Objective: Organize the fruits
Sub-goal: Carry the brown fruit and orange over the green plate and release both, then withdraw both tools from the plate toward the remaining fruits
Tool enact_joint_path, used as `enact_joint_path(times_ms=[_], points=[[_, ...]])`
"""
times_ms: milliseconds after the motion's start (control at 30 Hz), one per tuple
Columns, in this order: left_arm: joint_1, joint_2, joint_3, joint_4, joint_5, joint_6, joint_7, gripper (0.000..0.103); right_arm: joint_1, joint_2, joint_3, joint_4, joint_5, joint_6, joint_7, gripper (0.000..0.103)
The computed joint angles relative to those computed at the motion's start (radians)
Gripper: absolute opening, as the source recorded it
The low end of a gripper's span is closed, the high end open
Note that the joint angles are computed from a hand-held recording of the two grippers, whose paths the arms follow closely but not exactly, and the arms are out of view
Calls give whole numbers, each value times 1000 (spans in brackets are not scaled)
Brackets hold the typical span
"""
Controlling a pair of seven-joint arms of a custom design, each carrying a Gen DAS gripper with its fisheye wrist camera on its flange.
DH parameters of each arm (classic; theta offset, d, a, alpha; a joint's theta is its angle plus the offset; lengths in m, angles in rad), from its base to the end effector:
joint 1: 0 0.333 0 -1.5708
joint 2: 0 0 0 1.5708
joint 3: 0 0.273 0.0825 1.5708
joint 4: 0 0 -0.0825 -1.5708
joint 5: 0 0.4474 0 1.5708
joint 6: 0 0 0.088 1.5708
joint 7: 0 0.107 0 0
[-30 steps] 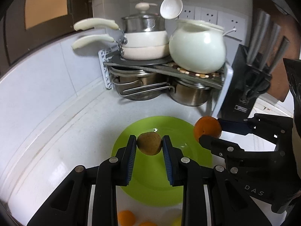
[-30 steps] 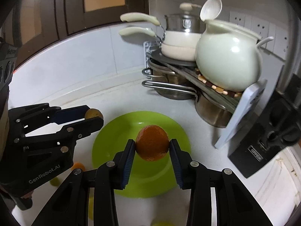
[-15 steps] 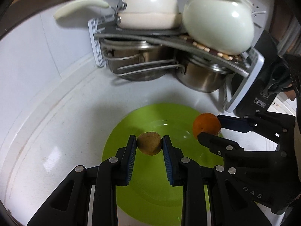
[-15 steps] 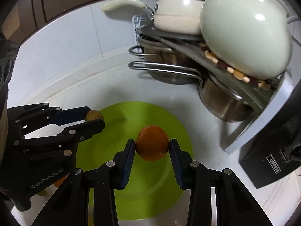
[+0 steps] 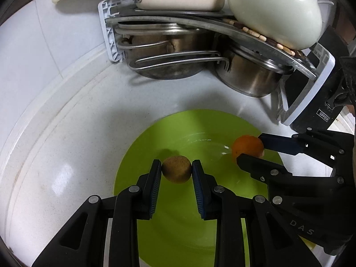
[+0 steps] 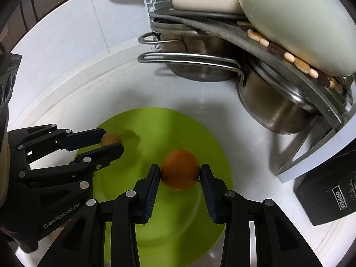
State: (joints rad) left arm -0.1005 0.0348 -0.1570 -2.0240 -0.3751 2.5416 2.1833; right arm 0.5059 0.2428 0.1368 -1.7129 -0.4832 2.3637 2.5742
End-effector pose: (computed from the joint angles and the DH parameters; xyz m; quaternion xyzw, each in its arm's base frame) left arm 0.6327 -0.1615 0.4117 -0.4446 0.8527 -0.2503 0.1118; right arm 0.5792 0.4191 0.4260 -0.6475 0.7121 -0.1762 0.2063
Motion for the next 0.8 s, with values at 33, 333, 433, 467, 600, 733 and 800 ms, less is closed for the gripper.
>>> enact_joint_path(times_ms=[33,333,433,467,600,733,800], points=[[1,1,0,0,2,3,-1,29,0,0,0,-1,0,4,1,39],[5,-54,3,-48,-13,38,2,44,9,-31,-3,-21,-45,4,29,39],[9,-92,7,-76,-30,48,10,51,13,-59,0,-48,-71,10,48,39],[10,-108,9,-88,-39,54,15,52,15,-75,1,-63,-82,16,61,39],[11,-186,15,-152,-75,95,44,56,18,-119,11,-104,-113,32,97,39],[5,-287,19,-244,-104,183,73,63,27,-163,25,-138,-166,37,145,40],[5,-329,19,-282,-105,214,77,66,32,-188,33,-157,-198,38,174,42]])
